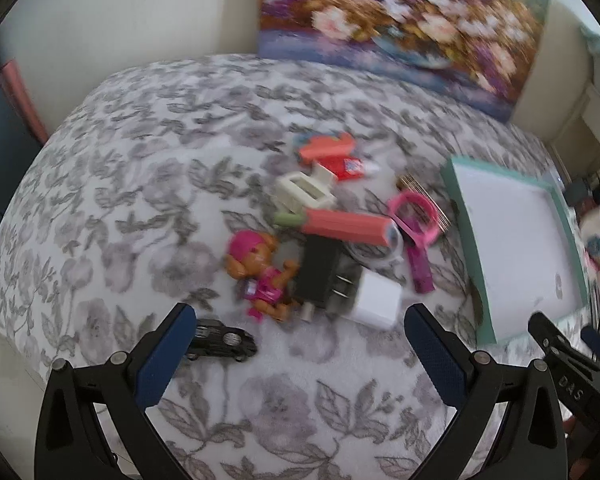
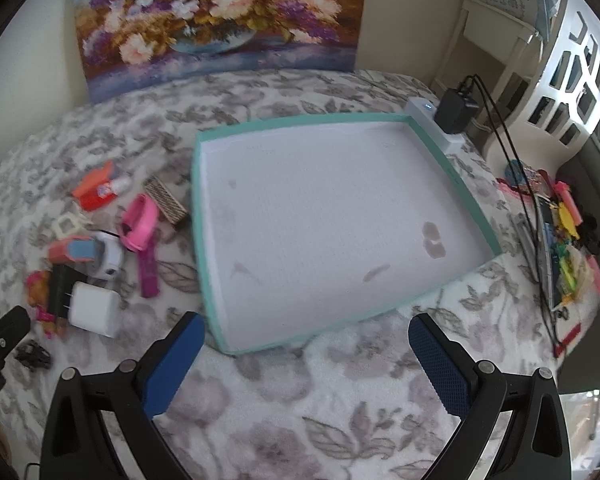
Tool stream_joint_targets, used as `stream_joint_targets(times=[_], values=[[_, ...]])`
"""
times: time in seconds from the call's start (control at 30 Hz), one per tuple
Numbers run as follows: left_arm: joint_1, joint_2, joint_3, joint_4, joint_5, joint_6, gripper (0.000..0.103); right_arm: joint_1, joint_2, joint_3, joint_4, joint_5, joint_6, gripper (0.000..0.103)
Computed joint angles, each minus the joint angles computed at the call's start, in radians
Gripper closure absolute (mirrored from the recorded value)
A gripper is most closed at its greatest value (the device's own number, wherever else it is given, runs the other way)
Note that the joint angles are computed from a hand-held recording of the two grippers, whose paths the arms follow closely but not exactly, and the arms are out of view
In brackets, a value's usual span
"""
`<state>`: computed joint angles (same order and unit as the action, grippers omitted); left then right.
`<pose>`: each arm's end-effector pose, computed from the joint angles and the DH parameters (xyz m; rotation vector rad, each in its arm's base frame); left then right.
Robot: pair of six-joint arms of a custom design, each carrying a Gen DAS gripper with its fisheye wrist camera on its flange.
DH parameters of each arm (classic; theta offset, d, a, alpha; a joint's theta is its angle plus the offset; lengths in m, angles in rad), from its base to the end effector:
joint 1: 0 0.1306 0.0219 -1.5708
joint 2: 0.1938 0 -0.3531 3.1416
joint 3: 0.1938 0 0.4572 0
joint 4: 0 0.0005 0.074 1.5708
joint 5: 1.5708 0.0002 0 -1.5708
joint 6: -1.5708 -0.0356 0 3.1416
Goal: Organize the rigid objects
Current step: 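Move both tools toward the pile of objects beside the tray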
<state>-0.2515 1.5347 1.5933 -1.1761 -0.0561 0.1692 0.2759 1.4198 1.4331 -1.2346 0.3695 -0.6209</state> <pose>0.5636 -0.1433 0.4075 0.0932 2.6847 -0.0557 0.5143 0.1317 0.3887 0.5430 2.6053 -0.2444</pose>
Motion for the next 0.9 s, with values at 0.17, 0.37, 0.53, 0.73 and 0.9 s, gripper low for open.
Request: stream_joint_targets(times=[0.17,0.37,0.53,0.73,0.9], values=[[0.06,-0.018,-0.017,0.029,-0.026,0.068,0.0,0.023,0.011,0.026,0.064,-0.091,0.047,0.0],[0.127,-0.029,-0.049,0.03,-0.043,0.118,0.0,0.057,0.1,0.116,0.079,-0.181,0.063,0.0],[0.135,-0.009,-0.057,-0.013,-0.04,0.099,0.0,0.077,0.194,0.195,0.051,-0.242,0.049,0.0],[0.126,0.036,-0.048,-0.063,0.006,0.068,0.0,0.091,0.267,0.246,0.006,-0.263,0.058,0.0],[0.109,0.061,-0.042,-0.084,0.009,0.03,0.0,0.091,0.301,0.269,-0.009,-0.273,0.054,0.0]])
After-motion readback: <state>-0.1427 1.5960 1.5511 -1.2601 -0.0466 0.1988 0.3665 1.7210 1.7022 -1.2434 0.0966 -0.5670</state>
